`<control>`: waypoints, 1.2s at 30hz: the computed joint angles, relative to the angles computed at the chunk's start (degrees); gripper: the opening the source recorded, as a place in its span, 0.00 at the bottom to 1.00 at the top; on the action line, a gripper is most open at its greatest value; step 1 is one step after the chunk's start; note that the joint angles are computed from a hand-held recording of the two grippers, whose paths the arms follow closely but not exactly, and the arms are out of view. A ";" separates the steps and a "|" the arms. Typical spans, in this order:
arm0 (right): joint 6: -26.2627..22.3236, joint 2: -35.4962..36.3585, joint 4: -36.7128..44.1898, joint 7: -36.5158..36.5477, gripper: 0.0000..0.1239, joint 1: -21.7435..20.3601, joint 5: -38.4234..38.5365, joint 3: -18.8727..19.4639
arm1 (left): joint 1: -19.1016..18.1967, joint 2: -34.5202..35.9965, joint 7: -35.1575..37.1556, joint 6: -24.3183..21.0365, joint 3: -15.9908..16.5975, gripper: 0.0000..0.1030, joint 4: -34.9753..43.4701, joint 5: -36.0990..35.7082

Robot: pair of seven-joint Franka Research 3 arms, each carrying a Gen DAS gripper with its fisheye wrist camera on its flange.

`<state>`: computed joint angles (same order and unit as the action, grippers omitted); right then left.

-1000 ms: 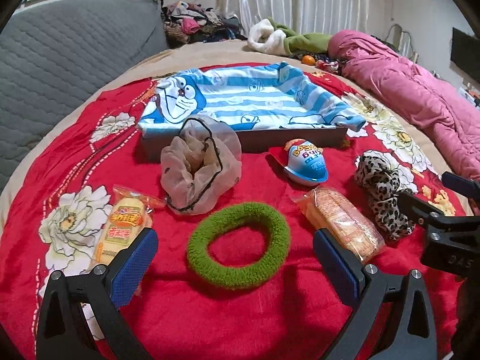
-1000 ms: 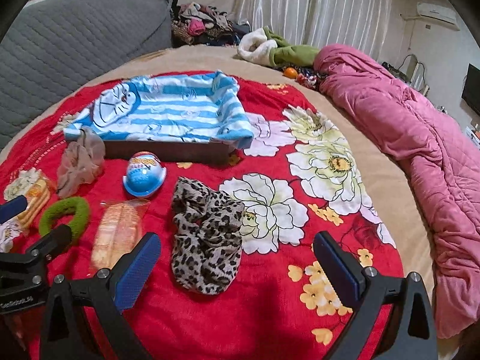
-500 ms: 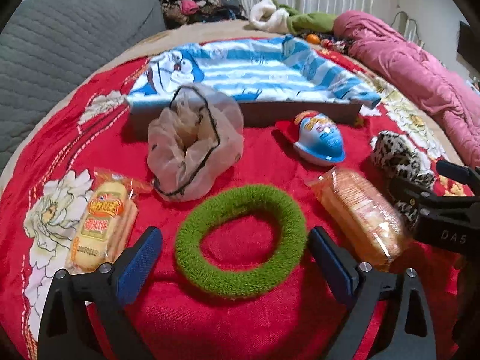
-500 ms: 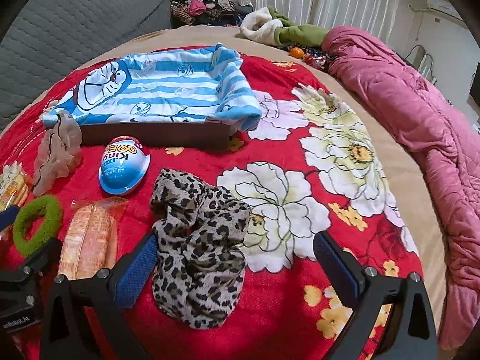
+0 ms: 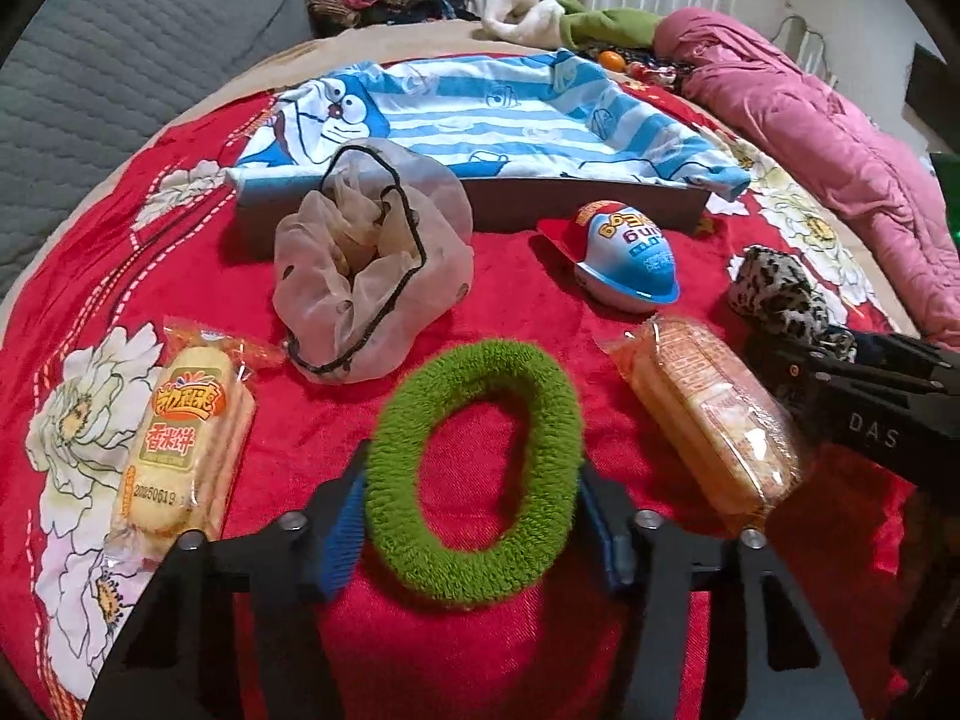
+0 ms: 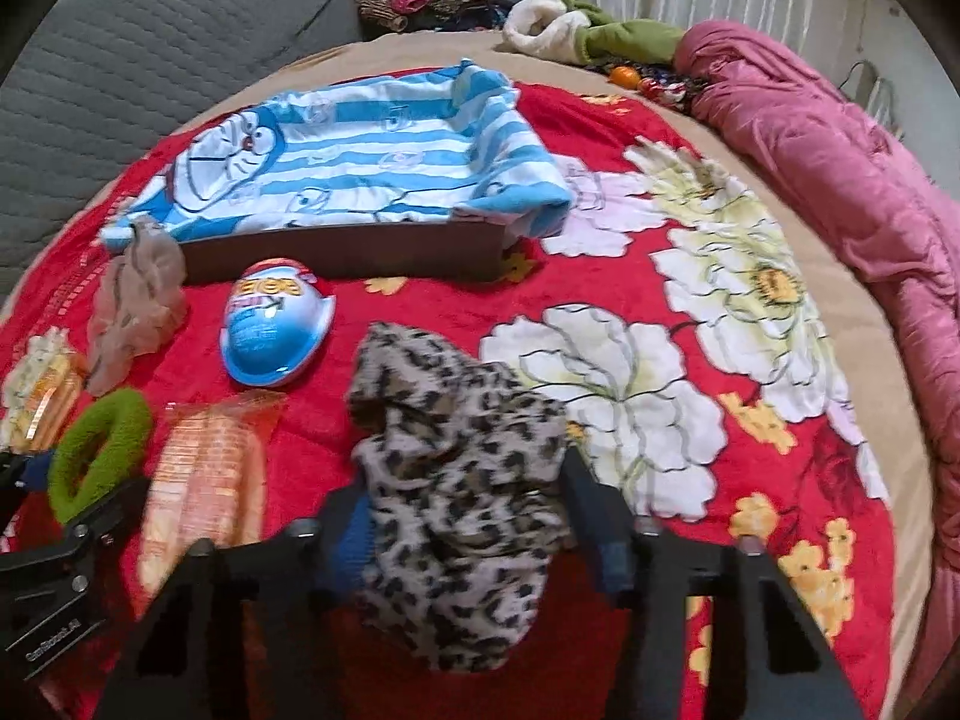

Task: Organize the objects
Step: 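Close the right tool on the leopard scrunchie while the left tool grasps the green ring, then lift and carry the green ring and leopard scrunchie over the striped tray with both tools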

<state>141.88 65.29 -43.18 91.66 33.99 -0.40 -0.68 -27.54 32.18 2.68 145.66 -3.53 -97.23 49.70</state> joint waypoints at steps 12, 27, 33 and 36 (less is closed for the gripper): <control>5.26 -6.09 -10.13 -3.43 0.15 -0.73 2.70 2.17 | 0.94 -2.34 -2.34 6.25 0.31 0.24 -3.96 1.47; 12.25 -14.53 -23.50 -2.36 0.14 0.37 2.30 1.42 | -0.49 -6.02 -6.61 0.25 -0.43 0.23 -5.39 7.09; 15.51 -18.87 -29.59 -2.18 0.14 0.95 1.79 1.40 | -0.45 -8.48 -9.40 -1.11 -1.46 0.23 -7.13 9.77; 16.65 -20.92 -32.29 -1.75 0.14 1.50 1.32 1.16 | -0.13 -9.88 -10.41 -1.46 -2.27 0.23 -8.27 10.49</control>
